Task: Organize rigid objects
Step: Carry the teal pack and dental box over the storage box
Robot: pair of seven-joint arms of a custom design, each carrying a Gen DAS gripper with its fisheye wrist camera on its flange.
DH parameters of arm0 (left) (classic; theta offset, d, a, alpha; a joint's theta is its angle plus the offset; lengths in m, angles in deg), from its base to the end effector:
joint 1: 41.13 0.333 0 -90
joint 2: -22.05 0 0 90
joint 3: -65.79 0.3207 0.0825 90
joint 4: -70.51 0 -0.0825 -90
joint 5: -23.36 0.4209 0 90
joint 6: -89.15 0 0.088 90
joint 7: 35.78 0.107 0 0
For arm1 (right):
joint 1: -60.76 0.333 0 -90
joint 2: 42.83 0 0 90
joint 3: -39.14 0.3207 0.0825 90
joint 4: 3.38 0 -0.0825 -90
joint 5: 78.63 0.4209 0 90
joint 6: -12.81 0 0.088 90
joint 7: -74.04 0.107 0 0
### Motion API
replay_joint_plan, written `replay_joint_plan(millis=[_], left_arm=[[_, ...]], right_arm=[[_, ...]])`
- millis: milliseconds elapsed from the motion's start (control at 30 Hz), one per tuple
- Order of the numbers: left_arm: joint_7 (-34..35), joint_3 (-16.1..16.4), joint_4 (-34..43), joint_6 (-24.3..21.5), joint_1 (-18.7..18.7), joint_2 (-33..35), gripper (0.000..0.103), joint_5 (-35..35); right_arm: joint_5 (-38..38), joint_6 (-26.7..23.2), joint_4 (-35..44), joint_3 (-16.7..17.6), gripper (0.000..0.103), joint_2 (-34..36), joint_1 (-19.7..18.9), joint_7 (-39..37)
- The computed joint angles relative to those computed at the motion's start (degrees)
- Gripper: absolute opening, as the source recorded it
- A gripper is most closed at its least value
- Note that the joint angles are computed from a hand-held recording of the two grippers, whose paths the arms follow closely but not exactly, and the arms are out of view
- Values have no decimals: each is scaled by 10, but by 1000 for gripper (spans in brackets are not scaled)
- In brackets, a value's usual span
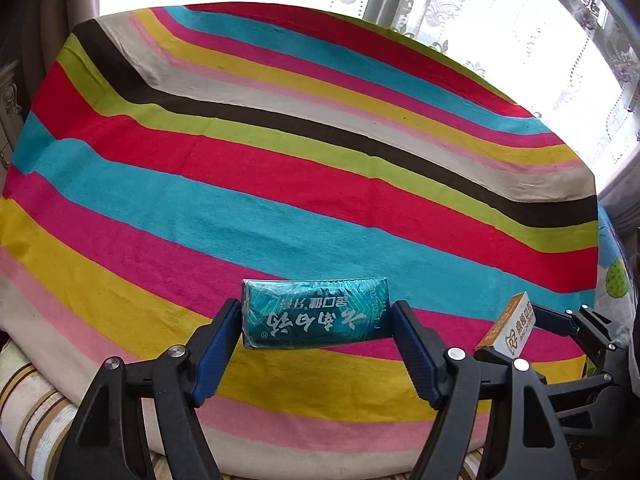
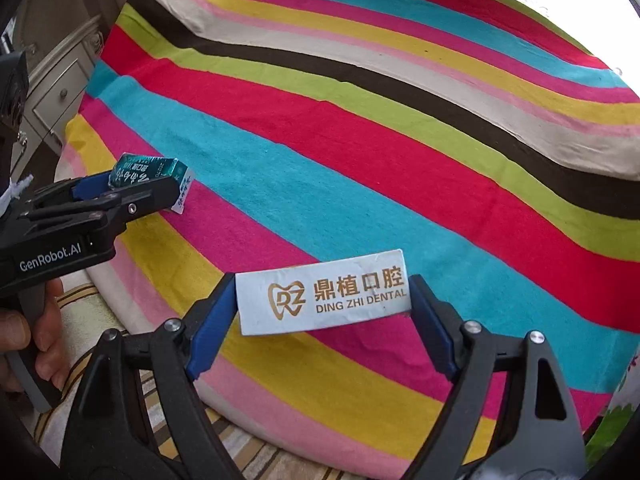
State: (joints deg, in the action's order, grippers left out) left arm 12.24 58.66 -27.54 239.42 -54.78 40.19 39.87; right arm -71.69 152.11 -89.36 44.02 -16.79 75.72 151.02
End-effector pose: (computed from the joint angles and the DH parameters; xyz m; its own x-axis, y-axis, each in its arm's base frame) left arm 0.6783 -0.2544 0.4620 0.1176 -0.9730 0.1986 -0.8107 -0.2095 -0.5467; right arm 0.7214 0.2490 0.4499 0.4738 -0.8796 -0.0437 -0.7854 -0.3996 -0.4727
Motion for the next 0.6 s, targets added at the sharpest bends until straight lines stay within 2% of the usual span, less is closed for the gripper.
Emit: replay_joint_plan(millis=[200, 600], left_arm=[[30, -17, -32, 17, -9, -34, 76, 1], [75, -41, -90, 37, -20, -90, 76, -16]], right_arm=[[-13, 44, -112, -20, 85, -93, 1, 80], [-76, 87, -290, -20, 85, -248, 0, 197]])
